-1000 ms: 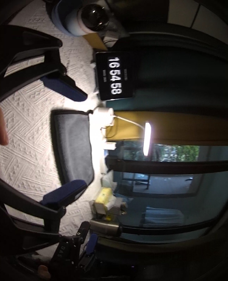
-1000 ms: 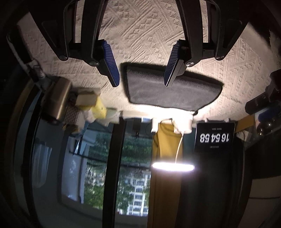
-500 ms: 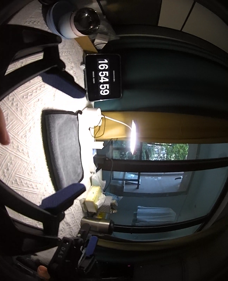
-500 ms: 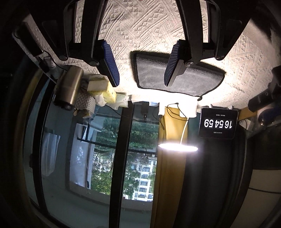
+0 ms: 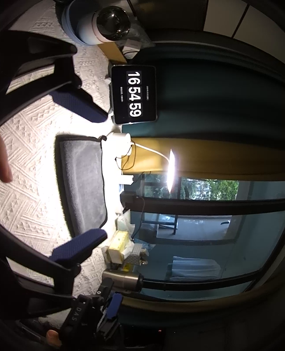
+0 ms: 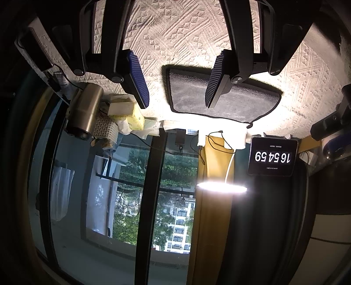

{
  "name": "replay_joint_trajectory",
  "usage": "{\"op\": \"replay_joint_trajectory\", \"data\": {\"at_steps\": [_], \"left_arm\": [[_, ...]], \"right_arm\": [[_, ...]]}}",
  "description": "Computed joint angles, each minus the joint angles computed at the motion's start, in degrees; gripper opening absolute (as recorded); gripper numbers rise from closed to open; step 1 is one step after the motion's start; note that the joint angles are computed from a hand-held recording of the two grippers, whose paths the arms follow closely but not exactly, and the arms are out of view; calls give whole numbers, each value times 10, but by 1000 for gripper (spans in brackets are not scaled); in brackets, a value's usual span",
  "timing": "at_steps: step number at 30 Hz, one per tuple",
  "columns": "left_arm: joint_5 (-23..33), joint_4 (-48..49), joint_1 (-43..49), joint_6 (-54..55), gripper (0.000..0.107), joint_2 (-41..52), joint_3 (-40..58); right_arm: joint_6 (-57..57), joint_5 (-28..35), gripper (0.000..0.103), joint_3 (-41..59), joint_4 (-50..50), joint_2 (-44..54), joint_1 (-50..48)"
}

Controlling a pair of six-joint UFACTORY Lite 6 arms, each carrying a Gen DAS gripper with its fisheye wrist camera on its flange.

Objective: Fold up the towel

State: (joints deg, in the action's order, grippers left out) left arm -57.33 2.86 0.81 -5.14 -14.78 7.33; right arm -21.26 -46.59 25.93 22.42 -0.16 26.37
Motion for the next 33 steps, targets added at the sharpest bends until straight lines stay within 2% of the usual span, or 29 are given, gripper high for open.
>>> {"op": "replay_joint_trajectory", "data": {"at_steps": [33], "left_arm": [[-12,3,3,-3,98,14,1]], "right_arm": [[8,6,56,5,2,3,5]]}}
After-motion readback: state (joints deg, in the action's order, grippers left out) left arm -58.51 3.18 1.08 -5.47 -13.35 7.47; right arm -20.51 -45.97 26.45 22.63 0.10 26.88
